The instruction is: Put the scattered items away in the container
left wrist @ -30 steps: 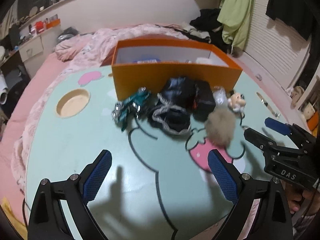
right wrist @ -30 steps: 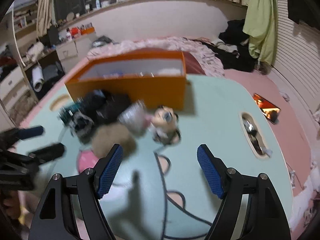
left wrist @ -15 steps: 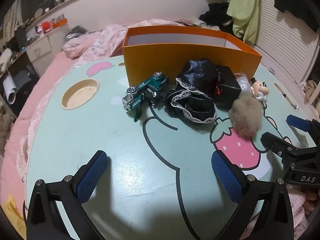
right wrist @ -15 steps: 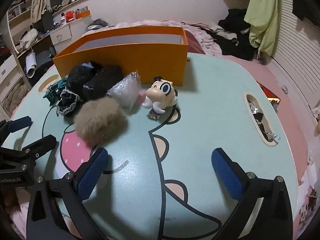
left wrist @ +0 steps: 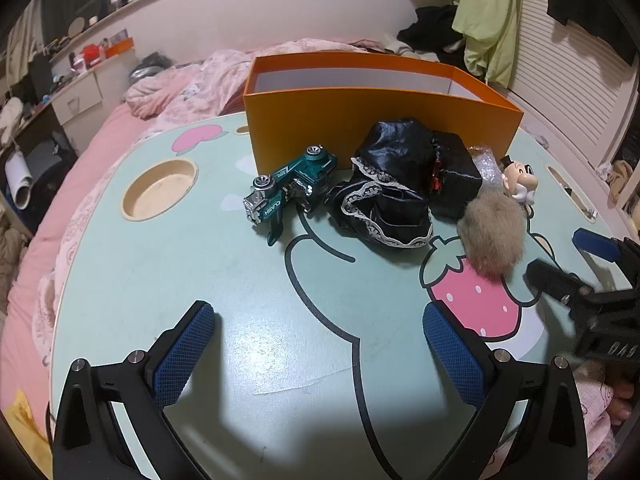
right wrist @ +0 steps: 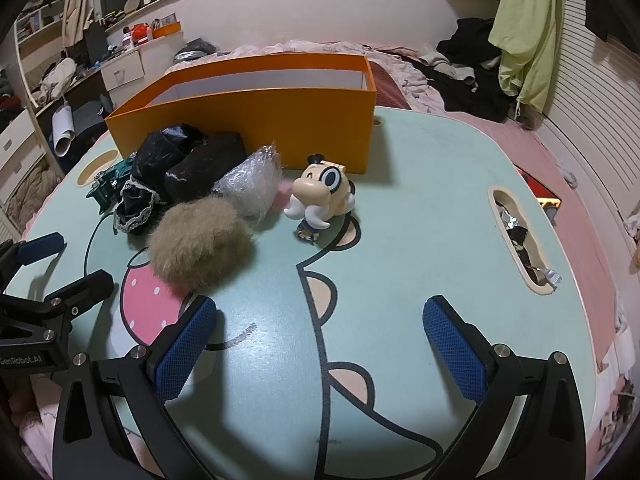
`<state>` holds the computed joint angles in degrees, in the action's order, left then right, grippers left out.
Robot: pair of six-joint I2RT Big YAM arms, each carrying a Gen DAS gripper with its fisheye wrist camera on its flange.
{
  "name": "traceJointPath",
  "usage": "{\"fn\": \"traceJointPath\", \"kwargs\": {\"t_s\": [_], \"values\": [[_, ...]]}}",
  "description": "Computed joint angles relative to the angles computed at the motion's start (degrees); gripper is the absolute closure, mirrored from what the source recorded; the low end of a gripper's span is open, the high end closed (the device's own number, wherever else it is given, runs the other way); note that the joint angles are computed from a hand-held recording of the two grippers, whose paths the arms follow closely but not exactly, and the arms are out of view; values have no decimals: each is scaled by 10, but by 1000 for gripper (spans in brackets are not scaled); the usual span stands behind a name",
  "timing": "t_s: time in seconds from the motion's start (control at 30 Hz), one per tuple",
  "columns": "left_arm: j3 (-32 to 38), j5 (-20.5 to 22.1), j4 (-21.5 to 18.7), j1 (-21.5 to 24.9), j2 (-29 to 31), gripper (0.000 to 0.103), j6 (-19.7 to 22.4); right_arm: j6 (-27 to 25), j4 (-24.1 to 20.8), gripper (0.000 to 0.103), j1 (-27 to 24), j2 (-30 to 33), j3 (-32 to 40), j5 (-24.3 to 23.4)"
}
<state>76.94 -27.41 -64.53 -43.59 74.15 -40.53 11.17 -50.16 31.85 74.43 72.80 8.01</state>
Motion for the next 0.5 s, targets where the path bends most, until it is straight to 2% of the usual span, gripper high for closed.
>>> {"fn": "traceJointPath", "kwargs": {"t_s": [0.03,0.1,0.17,0.23,0.4,0.5], "values": [[0,0,0,0,1,0,0,4,4,2,-5,-3,-2,-11],[1,1,2,1,2,0,2,13,13,13,-17,-8,-3,-29],[1,1,2,1,2,0,2,19,18,23,-25,-8,2,-21],[1,1,2,1,2,0,2,19,19,26,-33,0,16,-21],[1,1,2,0,2,0,1,29,2,28,-49,38,65,-70],[1,1,2,0,2,0,1,26,0,28,-43,58,82,-61]]}}
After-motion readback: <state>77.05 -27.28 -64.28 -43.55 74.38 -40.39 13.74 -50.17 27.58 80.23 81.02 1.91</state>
